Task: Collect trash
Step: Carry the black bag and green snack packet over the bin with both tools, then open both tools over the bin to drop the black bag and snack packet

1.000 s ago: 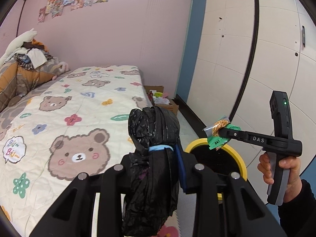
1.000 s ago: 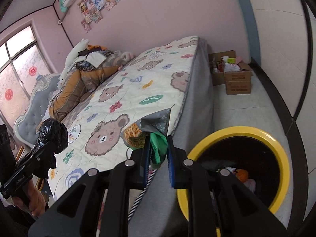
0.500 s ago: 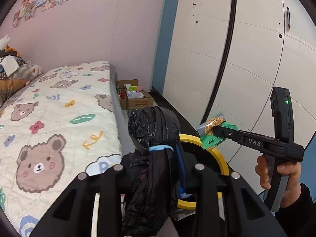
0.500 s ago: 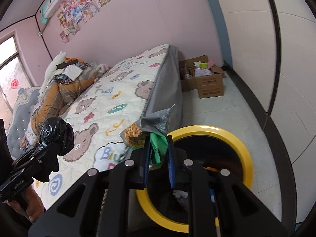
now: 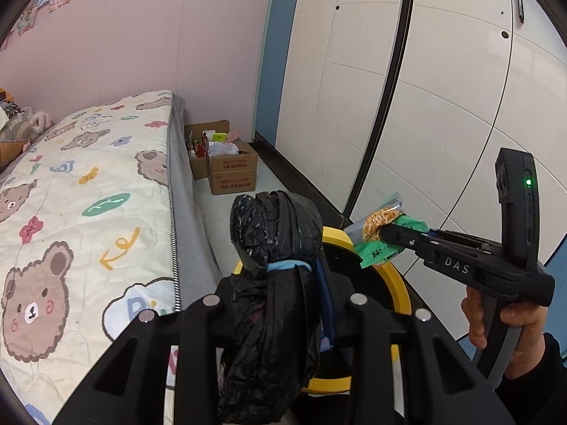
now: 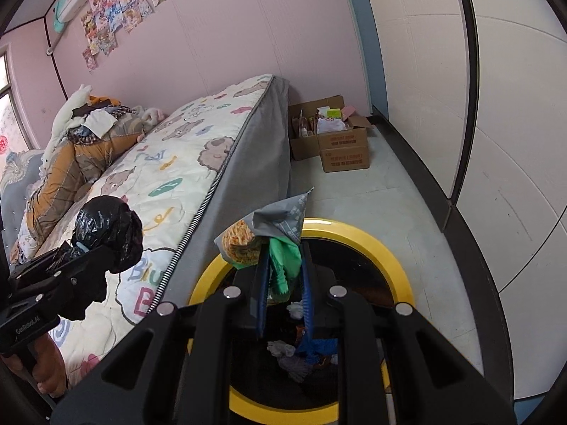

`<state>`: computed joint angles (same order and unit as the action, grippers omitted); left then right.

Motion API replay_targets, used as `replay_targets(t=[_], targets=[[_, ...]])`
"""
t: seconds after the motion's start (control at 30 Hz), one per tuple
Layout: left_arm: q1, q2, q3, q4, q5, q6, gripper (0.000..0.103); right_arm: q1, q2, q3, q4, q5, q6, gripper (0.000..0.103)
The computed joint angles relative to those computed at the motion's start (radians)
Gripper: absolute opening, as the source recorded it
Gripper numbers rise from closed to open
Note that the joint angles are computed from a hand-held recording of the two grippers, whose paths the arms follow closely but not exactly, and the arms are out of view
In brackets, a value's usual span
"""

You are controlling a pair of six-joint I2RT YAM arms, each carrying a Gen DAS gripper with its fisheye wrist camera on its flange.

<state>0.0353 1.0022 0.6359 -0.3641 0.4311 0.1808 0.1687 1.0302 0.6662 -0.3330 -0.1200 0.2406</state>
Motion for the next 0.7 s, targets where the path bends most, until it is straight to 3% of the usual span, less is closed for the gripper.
replay_targets(t=[0.33, 0.7], targets=[[-0.067, 0.147, -0.002, 0.111, -0.044, -0.043, 0.030, -0.006, 0.118, -0.012, 0.068, 0.011, 0.011, 0.016], [-0.028, 0.256, 0.057, 0.096, 0.015, -0.081, 0.037, 0.023, 0.109, -0.011, 0.069, 0.030, 0.048, 0.025]])
